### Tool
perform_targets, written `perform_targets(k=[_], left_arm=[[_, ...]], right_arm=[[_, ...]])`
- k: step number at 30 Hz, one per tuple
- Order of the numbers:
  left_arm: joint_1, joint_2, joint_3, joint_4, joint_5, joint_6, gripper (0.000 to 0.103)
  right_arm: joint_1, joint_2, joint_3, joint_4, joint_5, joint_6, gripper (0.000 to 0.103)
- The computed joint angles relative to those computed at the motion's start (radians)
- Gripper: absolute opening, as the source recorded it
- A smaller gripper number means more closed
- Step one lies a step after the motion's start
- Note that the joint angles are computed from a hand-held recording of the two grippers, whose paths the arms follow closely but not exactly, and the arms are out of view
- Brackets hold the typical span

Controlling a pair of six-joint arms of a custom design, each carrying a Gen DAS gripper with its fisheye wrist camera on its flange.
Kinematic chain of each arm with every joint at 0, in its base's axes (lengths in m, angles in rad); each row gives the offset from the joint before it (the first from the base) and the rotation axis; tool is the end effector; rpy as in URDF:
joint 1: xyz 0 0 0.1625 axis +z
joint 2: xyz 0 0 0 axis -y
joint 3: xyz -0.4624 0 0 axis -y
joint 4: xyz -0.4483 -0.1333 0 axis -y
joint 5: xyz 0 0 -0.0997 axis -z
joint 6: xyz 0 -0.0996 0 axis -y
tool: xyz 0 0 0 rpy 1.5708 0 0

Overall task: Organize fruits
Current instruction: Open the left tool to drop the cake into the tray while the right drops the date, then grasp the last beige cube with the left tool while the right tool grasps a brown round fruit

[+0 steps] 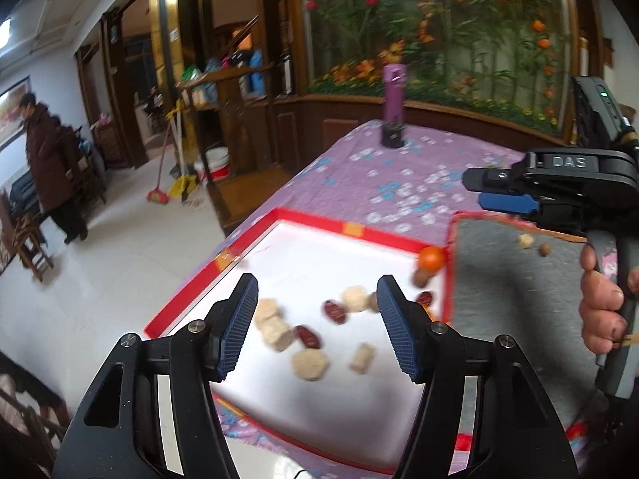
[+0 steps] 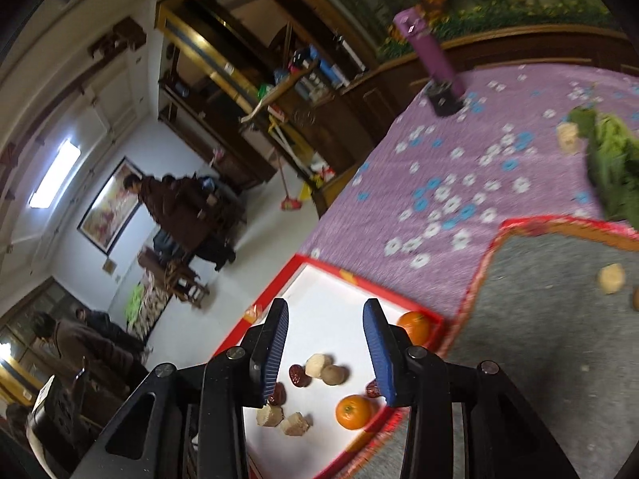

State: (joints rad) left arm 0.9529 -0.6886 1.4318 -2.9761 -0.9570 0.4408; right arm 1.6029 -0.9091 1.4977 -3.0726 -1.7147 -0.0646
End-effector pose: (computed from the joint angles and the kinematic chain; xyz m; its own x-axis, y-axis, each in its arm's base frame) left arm -0.3172 -0.7754 0.1501 -0.5932 0.4416 -0.6732 0.7851 0.5025 -0.3622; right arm 0.1445 -0.7917 0.2971 -0.9895 0.0421 0.1386 -0.0837 0.6149 -0.7842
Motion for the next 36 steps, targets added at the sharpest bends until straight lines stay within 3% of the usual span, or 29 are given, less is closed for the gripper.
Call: perform_targets(k=[7, 21, 28, 36], left_arm=[[-0.058, -0.008, 0.024, -0.013, -0.07, 0.054, 0.064], [-0.089, 0.088, -0.081, 0.247, -0.129, -0.011, 0.064], [-0.081, 0.144, -0.146, 0.329, -0.109, -0.044, 0.064], [-0.081, 0.192, -0.209, 0.352, -0.147, -0.028, 0.064]], right_arm=[[0.006, -0.104, 0.119, -0.11, -0.032, -0.01, 0.038], [-0.073, -0.26, 0.24, -0.165, -0.135, 0.046, 0.04], [-0.145, -0.272, 0.231, -0.138, -0.108, 0.1, 0.04], [-0.227, -0.262, 0.244, -0.214, -0.046, 0.106, 0.04]])
